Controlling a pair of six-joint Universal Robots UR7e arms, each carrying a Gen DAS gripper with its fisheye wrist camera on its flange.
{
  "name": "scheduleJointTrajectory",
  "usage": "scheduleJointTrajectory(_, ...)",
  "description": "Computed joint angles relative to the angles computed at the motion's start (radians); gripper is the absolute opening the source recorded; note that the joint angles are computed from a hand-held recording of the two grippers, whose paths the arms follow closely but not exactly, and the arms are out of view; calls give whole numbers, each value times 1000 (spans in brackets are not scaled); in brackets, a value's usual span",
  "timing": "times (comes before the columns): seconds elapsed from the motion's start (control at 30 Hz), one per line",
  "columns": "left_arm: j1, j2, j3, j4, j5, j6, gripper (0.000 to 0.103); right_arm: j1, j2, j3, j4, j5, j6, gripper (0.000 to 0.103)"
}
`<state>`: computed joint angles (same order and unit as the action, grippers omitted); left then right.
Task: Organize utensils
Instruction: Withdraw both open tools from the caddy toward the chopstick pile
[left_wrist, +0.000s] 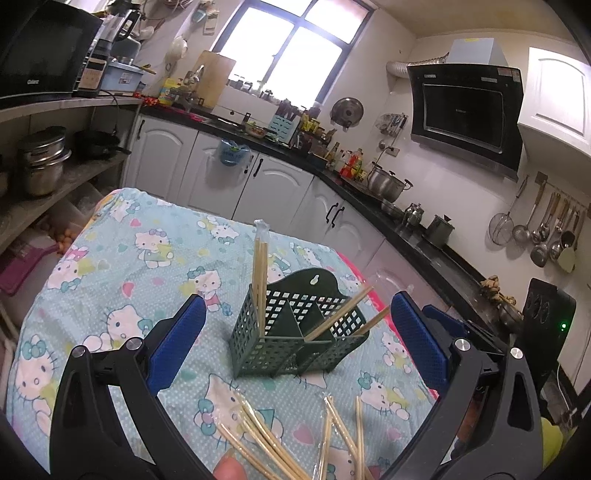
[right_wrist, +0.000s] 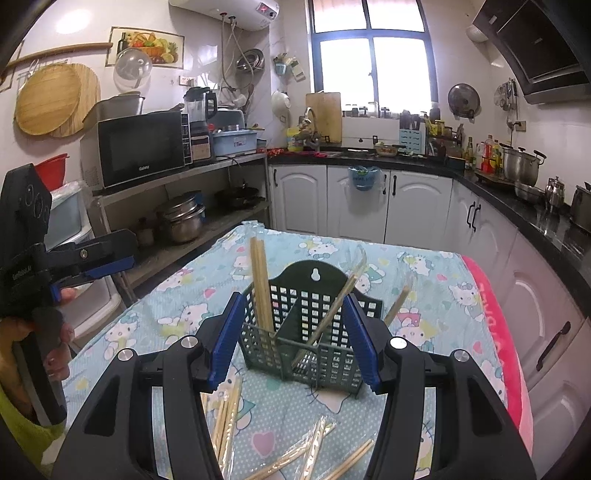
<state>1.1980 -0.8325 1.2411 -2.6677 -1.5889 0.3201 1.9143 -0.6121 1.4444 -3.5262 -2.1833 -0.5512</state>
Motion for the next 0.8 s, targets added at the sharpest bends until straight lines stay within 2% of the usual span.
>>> scheduleJointTrajectory(0.63, 9, -21, 66, 16, 38, 8, 92, -11, -14, 78, 7, -22, 34, 53)
scheduleJointTrajectory(0.8, 9, -23, 87, 4, 69, 16, 93, -18, -17, 97, 20, -25, 44, 53)
